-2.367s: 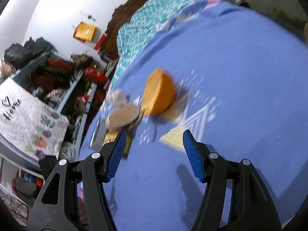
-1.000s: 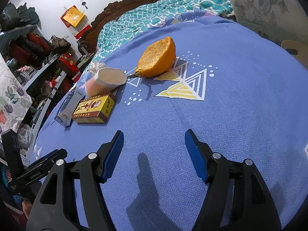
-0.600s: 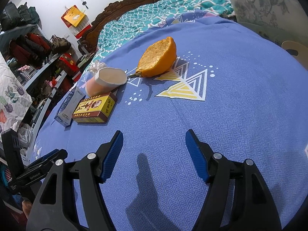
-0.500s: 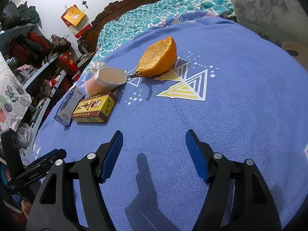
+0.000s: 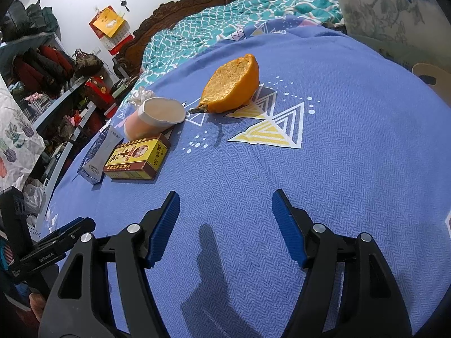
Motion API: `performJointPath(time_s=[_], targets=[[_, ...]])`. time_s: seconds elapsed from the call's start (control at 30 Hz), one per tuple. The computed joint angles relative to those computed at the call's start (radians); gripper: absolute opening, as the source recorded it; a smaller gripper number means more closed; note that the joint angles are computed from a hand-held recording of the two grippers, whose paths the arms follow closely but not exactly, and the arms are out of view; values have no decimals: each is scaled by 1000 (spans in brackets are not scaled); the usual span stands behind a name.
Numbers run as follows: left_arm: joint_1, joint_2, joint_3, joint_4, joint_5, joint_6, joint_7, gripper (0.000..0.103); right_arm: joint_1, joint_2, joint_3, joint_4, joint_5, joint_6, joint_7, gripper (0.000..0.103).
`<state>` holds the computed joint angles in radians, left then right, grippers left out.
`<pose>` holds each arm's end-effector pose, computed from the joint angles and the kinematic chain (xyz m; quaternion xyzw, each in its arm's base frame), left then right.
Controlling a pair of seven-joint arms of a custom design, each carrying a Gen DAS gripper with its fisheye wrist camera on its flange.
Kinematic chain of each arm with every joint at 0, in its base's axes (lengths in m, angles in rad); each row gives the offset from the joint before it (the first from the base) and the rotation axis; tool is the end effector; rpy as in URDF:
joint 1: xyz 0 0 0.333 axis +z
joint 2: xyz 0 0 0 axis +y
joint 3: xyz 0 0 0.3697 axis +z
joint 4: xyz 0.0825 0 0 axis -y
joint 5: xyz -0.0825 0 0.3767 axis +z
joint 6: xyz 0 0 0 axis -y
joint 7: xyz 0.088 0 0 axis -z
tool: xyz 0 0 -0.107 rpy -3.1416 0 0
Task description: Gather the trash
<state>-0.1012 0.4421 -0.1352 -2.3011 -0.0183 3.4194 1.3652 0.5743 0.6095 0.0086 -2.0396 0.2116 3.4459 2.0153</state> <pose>0.5759 -0.1313 0.2903 -0.6737 0.6592 -0.2952 0.1565 0.5697 0.3455 0.2828 -0.6211 0.6822 -0.0920 0.3746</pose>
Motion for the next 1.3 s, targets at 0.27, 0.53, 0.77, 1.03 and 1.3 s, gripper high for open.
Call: performJointPath(time_s=[0.27,0.53,0.77,1.03,1.3], targets=[[-26,-2,23,2,-10,-7,8,89,-25,0,25,-5,-12,12,4,69],[-43,-2,36,5,-26,-11,18,89,-43,0,42,-8,-28,21,11,70],[-128,-3,109,11,-69,-28,44,90,-31,0,30,-7,-24,18,9,70],[-78,0,60,12,-50,-26,53,94,-17,1,16,-1,-18,8,-1,70],[-8,6,-4,15,-13,-19,36,94,-11,6,9,11,-15,-4,-9,72]])
